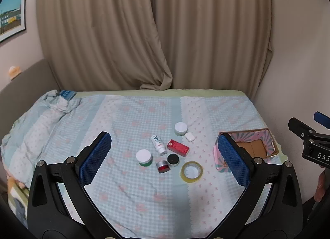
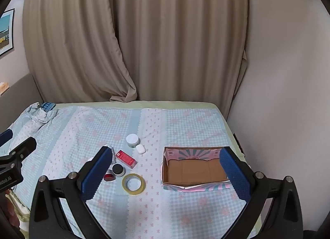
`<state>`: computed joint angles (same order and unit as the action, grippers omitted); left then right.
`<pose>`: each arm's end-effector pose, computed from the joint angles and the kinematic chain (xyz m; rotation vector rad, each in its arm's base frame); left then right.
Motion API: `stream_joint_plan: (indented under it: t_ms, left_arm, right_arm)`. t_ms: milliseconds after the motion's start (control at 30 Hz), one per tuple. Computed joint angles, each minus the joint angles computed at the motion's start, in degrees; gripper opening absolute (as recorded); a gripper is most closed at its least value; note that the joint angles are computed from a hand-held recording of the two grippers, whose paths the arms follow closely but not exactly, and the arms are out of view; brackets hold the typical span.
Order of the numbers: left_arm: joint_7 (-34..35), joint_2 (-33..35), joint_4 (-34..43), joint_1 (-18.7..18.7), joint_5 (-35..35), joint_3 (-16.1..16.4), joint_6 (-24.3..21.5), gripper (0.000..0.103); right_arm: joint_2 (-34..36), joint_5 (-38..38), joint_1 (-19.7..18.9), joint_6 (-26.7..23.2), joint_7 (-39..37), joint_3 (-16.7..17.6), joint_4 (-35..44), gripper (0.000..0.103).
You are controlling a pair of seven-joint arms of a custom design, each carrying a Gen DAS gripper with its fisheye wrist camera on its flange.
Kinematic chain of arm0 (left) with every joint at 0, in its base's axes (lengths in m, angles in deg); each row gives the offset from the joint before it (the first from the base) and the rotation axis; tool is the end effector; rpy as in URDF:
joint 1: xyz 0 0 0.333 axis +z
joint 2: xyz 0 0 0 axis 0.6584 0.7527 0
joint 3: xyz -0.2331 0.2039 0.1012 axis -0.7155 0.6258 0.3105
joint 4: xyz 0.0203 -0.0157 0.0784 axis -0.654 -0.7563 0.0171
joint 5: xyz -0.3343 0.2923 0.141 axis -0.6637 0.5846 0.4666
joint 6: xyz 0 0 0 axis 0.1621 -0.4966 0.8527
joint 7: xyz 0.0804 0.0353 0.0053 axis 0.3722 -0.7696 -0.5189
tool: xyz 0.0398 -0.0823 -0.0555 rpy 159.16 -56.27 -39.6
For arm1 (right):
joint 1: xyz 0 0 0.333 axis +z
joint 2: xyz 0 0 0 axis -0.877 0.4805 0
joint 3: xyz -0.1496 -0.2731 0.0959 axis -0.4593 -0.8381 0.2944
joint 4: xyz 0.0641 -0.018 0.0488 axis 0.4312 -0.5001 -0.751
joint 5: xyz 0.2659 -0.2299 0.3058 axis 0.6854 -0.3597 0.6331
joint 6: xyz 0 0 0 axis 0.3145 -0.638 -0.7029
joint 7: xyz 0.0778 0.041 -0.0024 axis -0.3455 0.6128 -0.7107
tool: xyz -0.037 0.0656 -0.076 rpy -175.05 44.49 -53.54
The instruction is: Organize rigid objects
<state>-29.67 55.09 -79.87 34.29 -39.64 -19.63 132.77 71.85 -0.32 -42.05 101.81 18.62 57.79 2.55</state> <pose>0.4841 -0.2370 0.8615 -1.8398 1.3278 -0.6698 0.5826 0.2686 0.8476 -1.8836 1.4092 -0.7174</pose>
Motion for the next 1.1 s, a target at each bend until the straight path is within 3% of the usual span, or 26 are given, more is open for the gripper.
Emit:
stream_joint_plan:
  t_ms: [1100]
  left_arm:
    - [-0.2, -1.0, -1.3, 0.3, -1.0, 0.1, 0.5, 0.102]
  right_arm:
    - [-0.6, 0.4, 0.1, 0.5, 0.2, 0.2, -1.1, 0.103]
